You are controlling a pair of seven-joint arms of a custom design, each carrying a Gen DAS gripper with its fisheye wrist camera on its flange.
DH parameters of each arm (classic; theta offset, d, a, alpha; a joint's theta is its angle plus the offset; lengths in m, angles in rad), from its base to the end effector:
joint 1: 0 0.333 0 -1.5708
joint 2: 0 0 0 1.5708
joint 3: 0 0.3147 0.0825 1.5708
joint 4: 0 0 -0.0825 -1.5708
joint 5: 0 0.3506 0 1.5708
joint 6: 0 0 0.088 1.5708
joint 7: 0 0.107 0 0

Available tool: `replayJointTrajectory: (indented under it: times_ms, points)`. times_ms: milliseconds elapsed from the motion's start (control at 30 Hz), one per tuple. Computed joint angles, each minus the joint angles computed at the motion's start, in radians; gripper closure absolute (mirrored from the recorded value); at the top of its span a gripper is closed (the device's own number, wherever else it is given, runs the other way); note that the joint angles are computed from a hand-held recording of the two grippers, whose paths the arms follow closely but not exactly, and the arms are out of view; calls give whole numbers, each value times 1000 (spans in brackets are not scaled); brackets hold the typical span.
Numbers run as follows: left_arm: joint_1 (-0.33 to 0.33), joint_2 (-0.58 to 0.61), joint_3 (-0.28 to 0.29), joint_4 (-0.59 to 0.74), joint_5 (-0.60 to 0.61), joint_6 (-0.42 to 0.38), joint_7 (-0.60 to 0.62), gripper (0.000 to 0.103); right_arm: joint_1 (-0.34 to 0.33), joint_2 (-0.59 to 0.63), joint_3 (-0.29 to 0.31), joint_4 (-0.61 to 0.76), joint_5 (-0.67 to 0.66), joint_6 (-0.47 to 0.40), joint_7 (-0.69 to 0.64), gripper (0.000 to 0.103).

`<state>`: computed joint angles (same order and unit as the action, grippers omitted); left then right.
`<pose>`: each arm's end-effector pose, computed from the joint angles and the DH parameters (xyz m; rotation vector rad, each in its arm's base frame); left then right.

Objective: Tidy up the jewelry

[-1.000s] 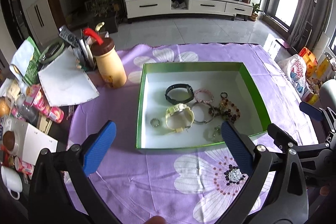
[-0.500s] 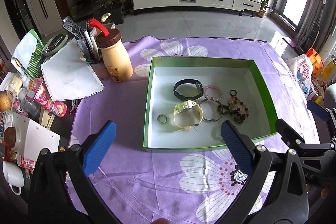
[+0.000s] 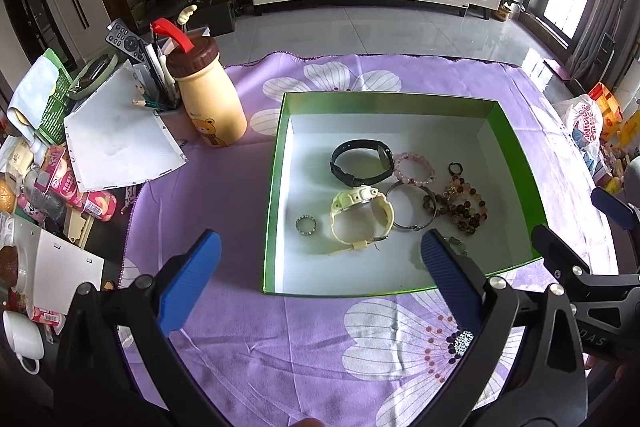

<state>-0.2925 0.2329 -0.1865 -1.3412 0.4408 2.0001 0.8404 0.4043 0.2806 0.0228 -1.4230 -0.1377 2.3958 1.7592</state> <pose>0.5758 -0.2512 0.6473 -2.0174 1.7030 -0.4693 0.6030 0.2706 0.6218 -2.0352 1.4960 -0.5577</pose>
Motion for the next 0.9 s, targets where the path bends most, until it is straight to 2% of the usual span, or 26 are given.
replayJointTrajectory:
  times_ms: [900]
  points:
    - [-12, 43, 10, 37, 18, -12, 9, 2, 2, 21, -4, 13, 12, -6, -8, 1]
